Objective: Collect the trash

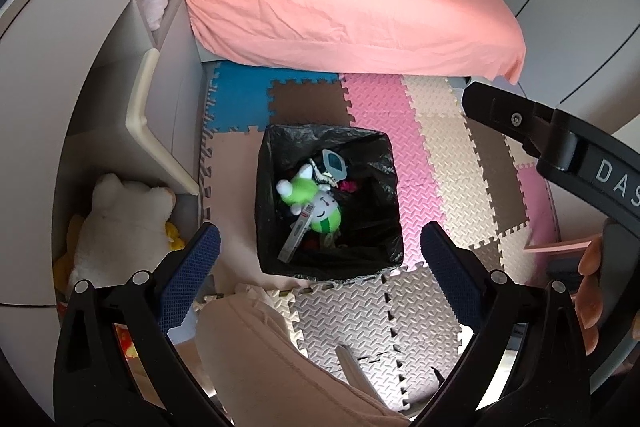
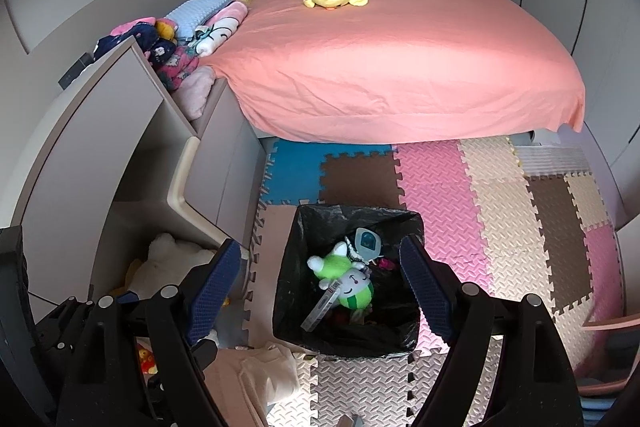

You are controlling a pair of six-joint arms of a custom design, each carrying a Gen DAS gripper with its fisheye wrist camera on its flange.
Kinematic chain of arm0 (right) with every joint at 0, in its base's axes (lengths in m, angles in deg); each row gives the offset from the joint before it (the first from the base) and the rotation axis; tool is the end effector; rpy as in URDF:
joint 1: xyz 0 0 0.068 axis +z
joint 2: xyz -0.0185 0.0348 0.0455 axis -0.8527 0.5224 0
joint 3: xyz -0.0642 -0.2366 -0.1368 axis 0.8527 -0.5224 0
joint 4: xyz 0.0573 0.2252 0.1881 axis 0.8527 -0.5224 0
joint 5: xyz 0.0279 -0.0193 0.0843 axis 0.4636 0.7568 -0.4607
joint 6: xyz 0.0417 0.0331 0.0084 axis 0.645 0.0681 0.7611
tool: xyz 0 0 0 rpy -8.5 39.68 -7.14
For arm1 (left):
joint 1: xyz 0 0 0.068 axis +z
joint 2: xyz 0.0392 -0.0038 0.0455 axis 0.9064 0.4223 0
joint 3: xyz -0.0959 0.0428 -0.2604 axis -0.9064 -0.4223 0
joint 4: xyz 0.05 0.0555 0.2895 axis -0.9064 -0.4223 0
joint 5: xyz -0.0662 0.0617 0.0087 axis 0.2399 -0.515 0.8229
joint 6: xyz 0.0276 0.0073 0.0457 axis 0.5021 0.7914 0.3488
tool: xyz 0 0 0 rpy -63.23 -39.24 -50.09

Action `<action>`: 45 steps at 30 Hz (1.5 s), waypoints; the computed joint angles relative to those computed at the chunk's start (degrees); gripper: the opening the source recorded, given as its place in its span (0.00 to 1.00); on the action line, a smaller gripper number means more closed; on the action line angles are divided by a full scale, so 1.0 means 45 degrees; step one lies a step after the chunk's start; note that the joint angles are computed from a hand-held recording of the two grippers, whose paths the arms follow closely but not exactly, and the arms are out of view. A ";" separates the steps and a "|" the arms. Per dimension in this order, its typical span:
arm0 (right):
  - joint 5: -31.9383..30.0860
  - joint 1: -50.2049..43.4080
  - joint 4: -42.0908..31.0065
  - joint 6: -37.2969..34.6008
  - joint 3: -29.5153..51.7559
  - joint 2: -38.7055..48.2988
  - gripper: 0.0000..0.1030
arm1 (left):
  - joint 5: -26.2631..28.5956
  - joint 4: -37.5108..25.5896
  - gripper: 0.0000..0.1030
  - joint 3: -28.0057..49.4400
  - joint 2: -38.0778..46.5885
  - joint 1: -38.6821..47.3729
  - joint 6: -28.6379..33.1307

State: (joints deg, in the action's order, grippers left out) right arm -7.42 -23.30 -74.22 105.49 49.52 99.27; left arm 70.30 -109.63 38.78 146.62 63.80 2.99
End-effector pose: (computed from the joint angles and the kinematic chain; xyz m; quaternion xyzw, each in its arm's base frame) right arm 0.2213 0.1388 0.2263 0.1774 0.9333 0.0200 0.3117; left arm 0.2603 -0.0167 0.2111 0.2200 0.9506 -0.1259 0.1793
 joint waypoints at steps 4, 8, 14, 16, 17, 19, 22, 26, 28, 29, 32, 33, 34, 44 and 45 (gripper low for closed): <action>0.0087 0.0244 0.0091 -0.0085 0.0364 0.0209 0.80 | 0.0151 -0.0171 0.94 0.0180 -0.0160 0.0530 0.0148; 0.0146 0.0574 0.0238 -0.0319 0.1015 0.0554 0.80 | 0.0277 -0.0334 0.94 0.0480 -0.0622 0.1332 0.0410; 0.0286 0.1281 0.0433 -0.0929 0.2494 0.1357 0.80 | 0.0570 -0.0675 0.94 0.1216 -0.1151 0.3170 0.0930; 0.0374 0.1694 0.0512 -0.1169 0.3253 0.1841 0.80 | 0.0752 -0.0877 0.94 0.1495 -0.1313 0.3992 0.1218; 0.0406 0.1842 0.0523 -0.1256 0.3530 0.2028 0.81 | 0.0839 -0.0916 0.94 0.1595 -0.1332 0.4333 0.1389; 0.0508 0.2296 0.0570 -0.1543 0.4354 0.2599 0.82 | 0.1010 -0.1006 0.94 0.1866 -0.1454 0.5135 0.1653; 0.0518 0.2894 0.0619 -0.1965 0.5622 0.3588 0.82 | 0.1323 -0.1297 0.94 0.2361 -0.1385 0.6258 0.2020; 0.0385 0.3550 0.0567 -0.2496 0.7361 0.4999 0.82 | 0.1763 -0.1641 0.94 0.2971 -0.1116 0.7939 0.2546; 0.0269 0.3877 0.0536 -0.2779 0.8347 0.5794 0.82 | 0.1911 -0.1727 0.94 0.3312 -0.0883 0.8729 0.2780; 0.0212 0.4004 0.0501 -0.2857 0.8757 0.6121 0.82 | 0.1975 -0.1779 0.94 0.3474 -0.0740 0.9078 0.2887; -0.0060 0.4382 0.0336 -0.3202 1.0309 0.7282 0.86 | 0.2207 -0.1995 0.94 0.4080 -0.0231 1.0364 0.3206; -0.0105 0.4553 0.0224 -0.3323 1.0929 0.7735 0.87 | 0.2292 -0.1996 0.94 0.4342 0.0014 1.0874 0.3166; -0.0160 0.4710 0.0099 -0.3438 1.1462 0.8115 0.88 | 0.2385 -0.2047 0.94 0.4481 0.0146 1.1208 0.3178; -0.0624 0.5830 -0.1574 -0.4391 1.7468 1.2116 0.97 | 0.2466 -0.2050 0.94 0.6847 0.2468 1.4327 0.3328; -0.0729 0.5910 -0.1970 -0.4476 1.8448 1.2717 0.97 | 0.2407 -0.1984 0.94 0.7074 0.2691 1.4554 0.3302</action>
